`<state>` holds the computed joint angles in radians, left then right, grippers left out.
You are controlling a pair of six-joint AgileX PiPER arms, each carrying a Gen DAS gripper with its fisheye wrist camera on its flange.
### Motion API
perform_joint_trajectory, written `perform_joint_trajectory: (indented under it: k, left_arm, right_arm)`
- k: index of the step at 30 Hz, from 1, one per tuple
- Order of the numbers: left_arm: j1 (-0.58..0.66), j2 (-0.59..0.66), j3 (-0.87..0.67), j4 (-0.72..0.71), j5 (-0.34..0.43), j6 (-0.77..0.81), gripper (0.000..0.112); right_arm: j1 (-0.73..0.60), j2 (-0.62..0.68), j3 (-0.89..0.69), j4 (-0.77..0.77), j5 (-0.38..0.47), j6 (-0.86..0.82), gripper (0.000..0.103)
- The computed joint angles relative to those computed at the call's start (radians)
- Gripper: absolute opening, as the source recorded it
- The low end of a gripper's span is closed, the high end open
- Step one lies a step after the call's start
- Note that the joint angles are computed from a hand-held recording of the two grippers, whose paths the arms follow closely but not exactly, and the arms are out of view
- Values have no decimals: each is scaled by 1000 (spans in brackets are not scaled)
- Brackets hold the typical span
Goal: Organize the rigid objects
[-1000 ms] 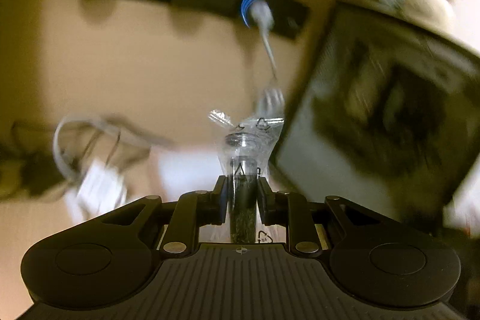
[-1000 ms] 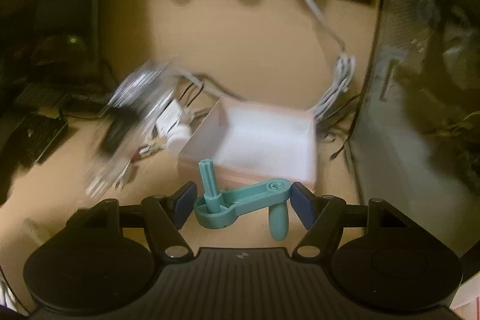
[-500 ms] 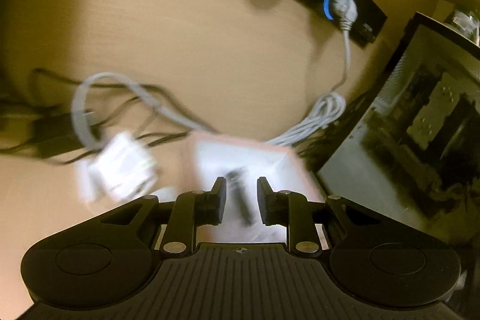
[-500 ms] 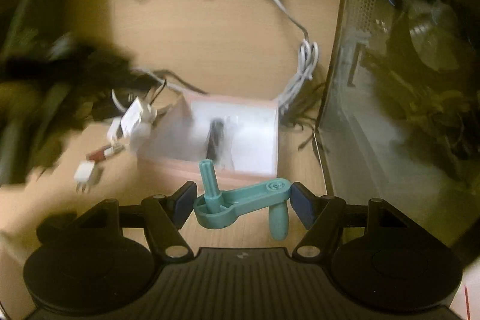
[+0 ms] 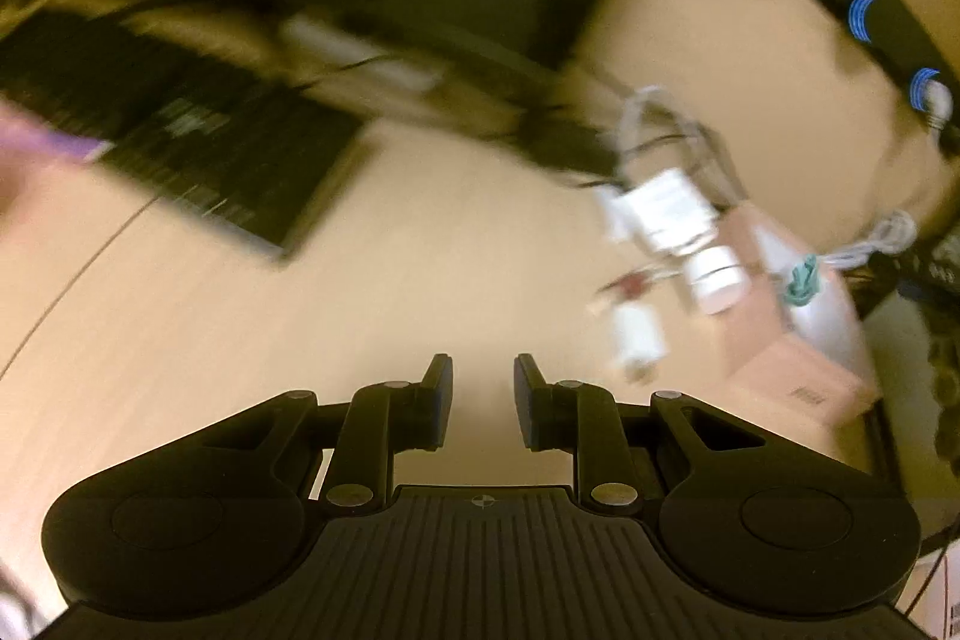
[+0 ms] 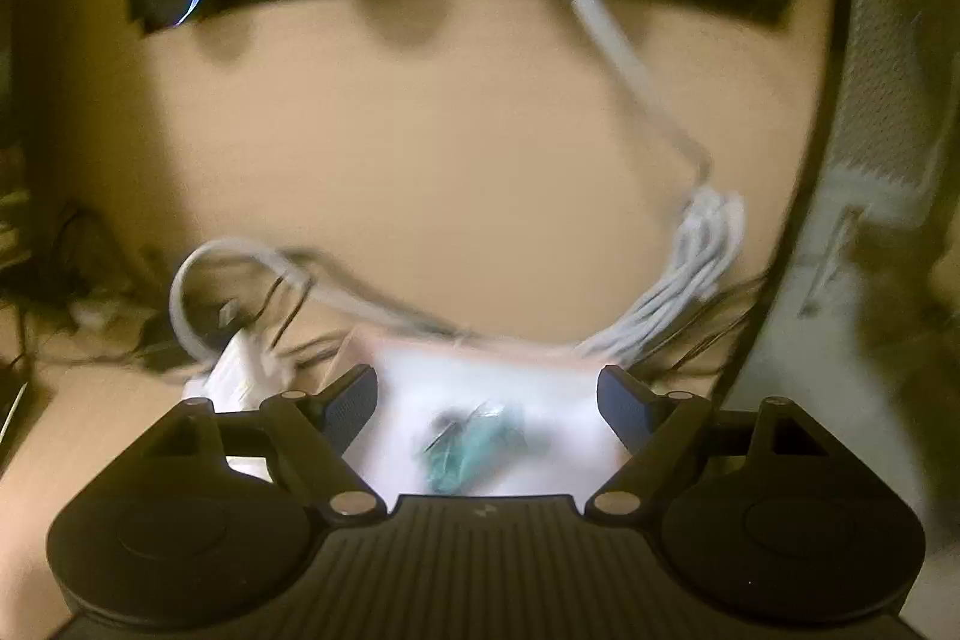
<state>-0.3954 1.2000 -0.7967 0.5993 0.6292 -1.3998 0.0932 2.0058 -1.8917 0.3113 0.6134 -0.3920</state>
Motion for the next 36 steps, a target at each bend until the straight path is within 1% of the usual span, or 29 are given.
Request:
perform_joint_trajectory:
  k: [2, 6, 8, 10, 14, 17, 19, 21, 23, 25, 26, 27, 29, 30, 32, 33, 35, 36]
  left_arm:
    - [-3, -49, 45, -19, 35, -19, 24]
    - [-30, -125, 96, -22, 83, -54, 24]
    - [-53, -134, 99, -12, 98, -83, 24]
    - [-94, -151, 110, 10, 117, -126, 24]
    - [-166, -211, 144, 22, 176, -194, 24]
    - [-205, -249, 170, 23, 215, -228, 24]
    - [-211, -260, 180, 27, 229, -246, 24]
    - [-216, -268, 181, 32, 229, -252, 24]
    - [-213, -274, 182, 31, 213, -235, 25]
    - [-196, -273, 180, 19, 194, -203, 25]
    - [-183, -270, 178, 9, 184, -183, 24]
    - [-167, -266, 176, -2, 169, -161, 24]
    - [-120, -247, 171, -40, 113, -93, 24]
    - [-89, -229, 166, -73, 70, -47, 24]
    - [-30, -174, 152, -162, -34, 60, 24]
    - [-9, -141, 141, -209, -83, 113, 24]
    - [1, -55, 100, -280, -173, 190, 24]
    - [-5, -16, 77, -291, -201, 203, 24]
  right_arm:
    - [12, -16, 70, 70, 7, -85, 81]
    - [86, -92, 289, 129, -76, -243, 81]
    - [125, -133, 389, 195, -98, -355, 81]
    - [160, -166, 452, 269, -74, -453, 81]
    - [219, -221, 557, 425, 33, -667, 81]
    - [277, -258, 627, 497, 107, -854, 81]
    - [327, -283, 675, 511, 118, -955, 81]
    - [390, -286, 703, 502, 91, -1012, 81]
    - [444, -263, 702, 475, 65, -1020, 81]
    - [491, -232, 697, 440, 13, -988, 79]
    - [504, -212, 679, 418, 5, -949, 68]
    - [509, -198, 657, 387, 22, -894, 47]
    - [496, -202, 637, 367, 90, -829, 34]
    - [486, -222, 652, 363, 97, -827, 34]
    - [466, -293, 742, 372, 40, -865, 34]
    - [445, -325, 778, 360, 25, -861, 34]
    - [385, -361, 816, 331, 33, -820, 34]
    - [350, -381, 836, 319, 35, -795, 34]
